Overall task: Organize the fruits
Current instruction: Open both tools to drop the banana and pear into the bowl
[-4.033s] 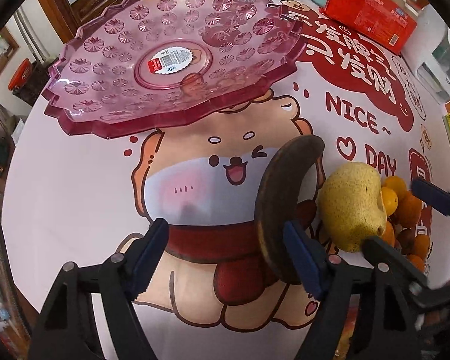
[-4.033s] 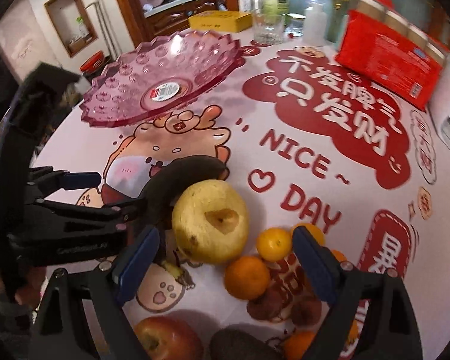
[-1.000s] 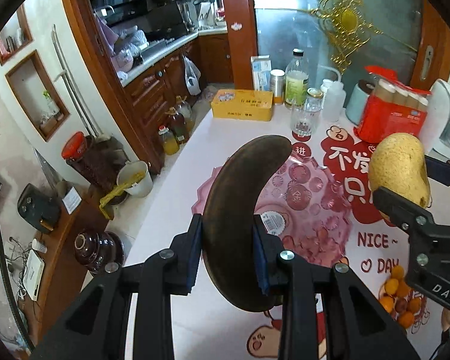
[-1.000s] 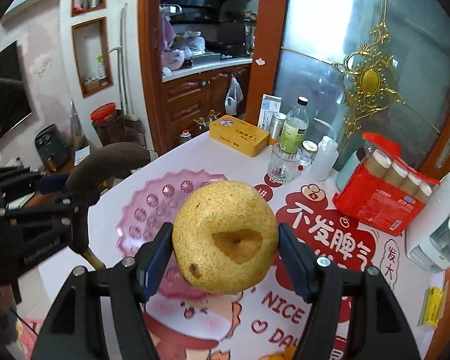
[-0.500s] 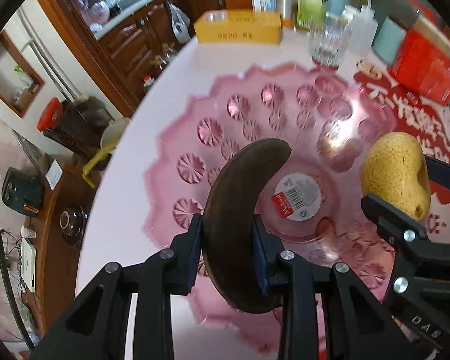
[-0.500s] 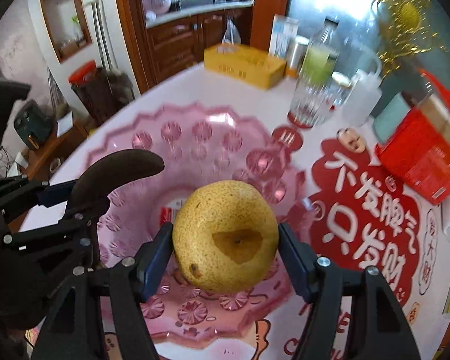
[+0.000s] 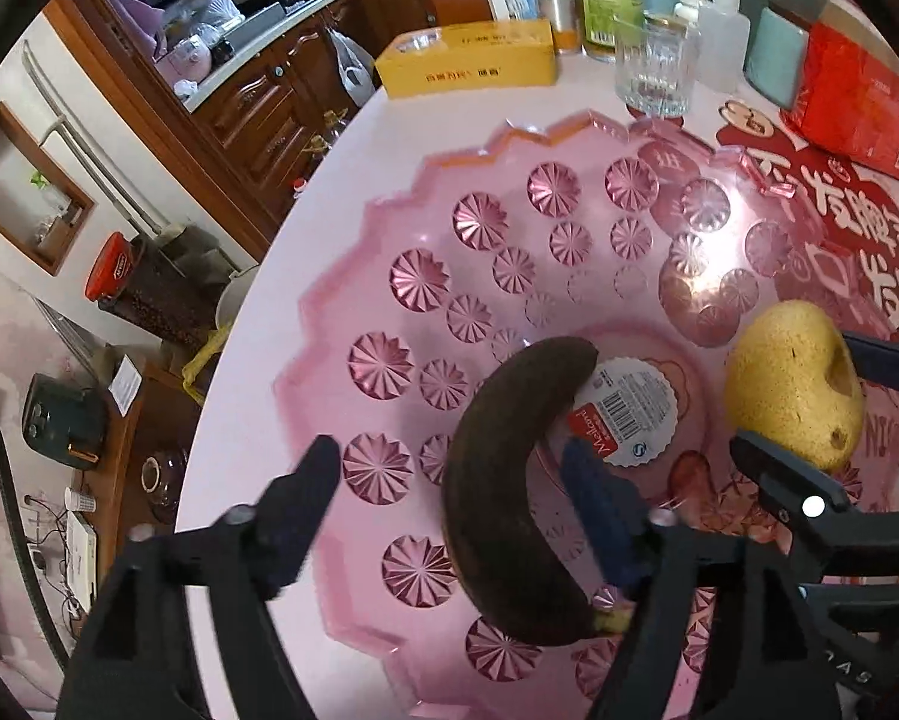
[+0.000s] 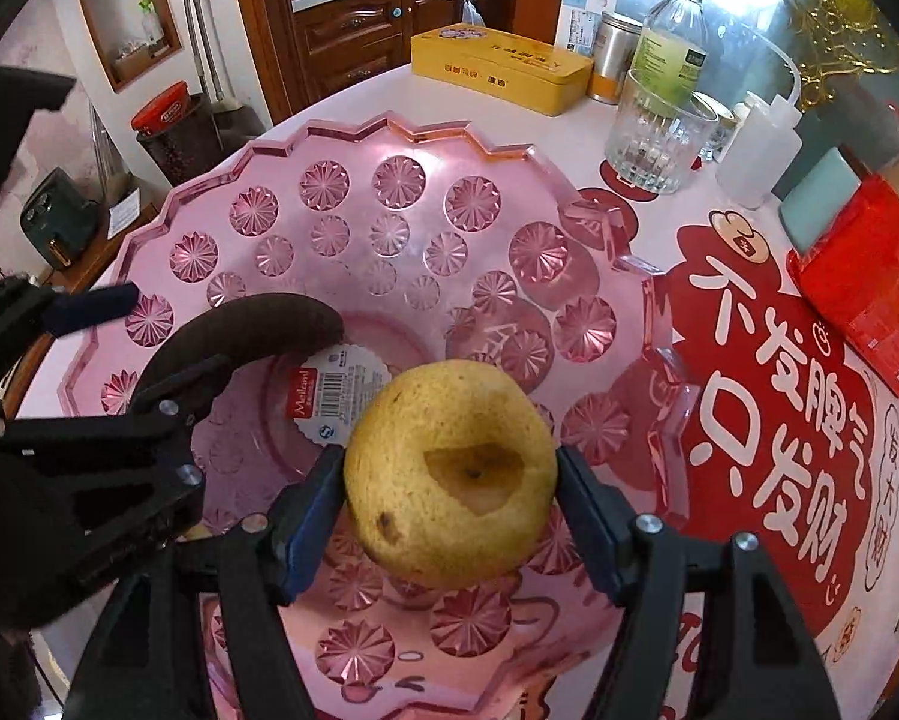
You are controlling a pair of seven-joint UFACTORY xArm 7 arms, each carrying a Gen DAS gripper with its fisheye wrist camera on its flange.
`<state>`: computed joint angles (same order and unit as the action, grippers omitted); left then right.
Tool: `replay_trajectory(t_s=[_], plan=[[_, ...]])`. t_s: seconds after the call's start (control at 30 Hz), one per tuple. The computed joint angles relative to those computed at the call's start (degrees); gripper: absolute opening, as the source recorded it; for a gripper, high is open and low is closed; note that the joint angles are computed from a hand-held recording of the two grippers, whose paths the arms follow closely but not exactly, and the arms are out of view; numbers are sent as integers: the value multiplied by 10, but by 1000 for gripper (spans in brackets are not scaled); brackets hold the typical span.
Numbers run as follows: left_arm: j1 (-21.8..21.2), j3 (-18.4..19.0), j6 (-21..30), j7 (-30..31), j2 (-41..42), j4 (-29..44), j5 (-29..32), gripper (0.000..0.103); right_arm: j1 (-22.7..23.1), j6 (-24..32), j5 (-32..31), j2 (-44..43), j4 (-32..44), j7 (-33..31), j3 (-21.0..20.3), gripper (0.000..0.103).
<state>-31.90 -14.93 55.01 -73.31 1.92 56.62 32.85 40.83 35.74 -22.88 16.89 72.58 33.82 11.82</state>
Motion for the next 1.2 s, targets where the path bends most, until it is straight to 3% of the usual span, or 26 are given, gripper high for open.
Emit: replay_trajectory(t_s=[0.3, 0.63, 0.73, 1.0, 1.2], plan=[[-5, -18, 20, -14, -45, -5, -12, 83, -2, -38, -28, -77, -63, 44, 11, 71], [-34, -74, 97, -62, -103, 19, -19, 84, -42, -53, 35, -211, -162, 57, 56, 71], [-48, -96, 132, -88, -114, 39, -24, 84, -48, -50, 80, -262, -194, 36, 65, 72], [-83, -148, 201, -152, -119, 105, -14, 84, -71, -43, 109, -445, -291, 29, 102, 92], [-134, -172, 285, -220, -68, 186, 22, 86, -44, -39, 177, -570, -367, -18, 80, 93]])
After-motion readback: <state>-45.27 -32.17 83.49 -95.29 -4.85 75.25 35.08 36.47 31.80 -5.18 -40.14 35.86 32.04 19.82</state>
